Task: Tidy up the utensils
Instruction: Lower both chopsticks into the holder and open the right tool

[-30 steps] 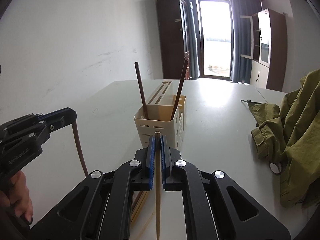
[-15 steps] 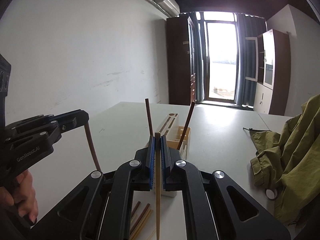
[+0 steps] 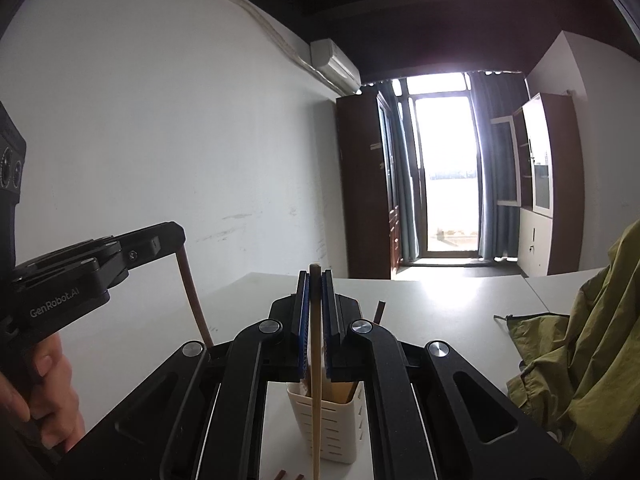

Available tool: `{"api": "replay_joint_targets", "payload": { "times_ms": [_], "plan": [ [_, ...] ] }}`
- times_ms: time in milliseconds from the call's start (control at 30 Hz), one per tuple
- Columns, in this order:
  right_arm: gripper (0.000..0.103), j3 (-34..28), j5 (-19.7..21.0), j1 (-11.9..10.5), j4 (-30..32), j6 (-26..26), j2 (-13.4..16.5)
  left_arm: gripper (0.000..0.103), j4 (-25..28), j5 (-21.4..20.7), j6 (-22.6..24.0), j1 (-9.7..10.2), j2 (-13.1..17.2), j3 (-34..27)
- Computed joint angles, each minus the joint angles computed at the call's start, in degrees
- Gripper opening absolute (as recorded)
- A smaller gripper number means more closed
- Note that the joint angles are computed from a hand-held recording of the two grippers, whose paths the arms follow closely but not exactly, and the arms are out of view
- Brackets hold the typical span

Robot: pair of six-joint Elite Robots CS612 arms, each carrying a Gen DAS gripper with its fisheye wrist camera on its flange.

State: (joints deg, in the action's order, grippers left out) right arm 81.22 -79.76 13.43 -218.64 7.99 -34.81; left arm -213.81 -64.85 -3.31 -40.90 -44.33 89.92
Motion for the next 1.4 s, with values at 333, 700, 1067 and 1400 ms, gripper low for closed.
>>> {"api": "replay_joint_targets", "payload": {
  "times_ms": [333, 700, 1067, 1400],
  "plan": [
    [0.006, -4.36, 1.38, -0.74, -7.74, 1.88, 2.26, 0.007, -5.44, 0.19, 0.75, -0.1, 1.15, -2.79],
    [0.006, -10.6, 3.25, -1.47, -10.67, 2.84, 5.56, 0.007, -8.01, -0.5, 1.03, 0.38, 3.52, -6.81],
    [0.006, -14.06, 4.22, -1.7, -6.47, 2.05, 8.41, 0.007, -2.46, -1.8, -1.28, 1.72, 6.55, -10.56],
    [0.007, -14.5, 5.36, -1.51, -3.07, 1.87, 9.36, 0.007, 2.07, -3.44, -3.42, 2.55, 7.68, -10.98]
  ]
}}
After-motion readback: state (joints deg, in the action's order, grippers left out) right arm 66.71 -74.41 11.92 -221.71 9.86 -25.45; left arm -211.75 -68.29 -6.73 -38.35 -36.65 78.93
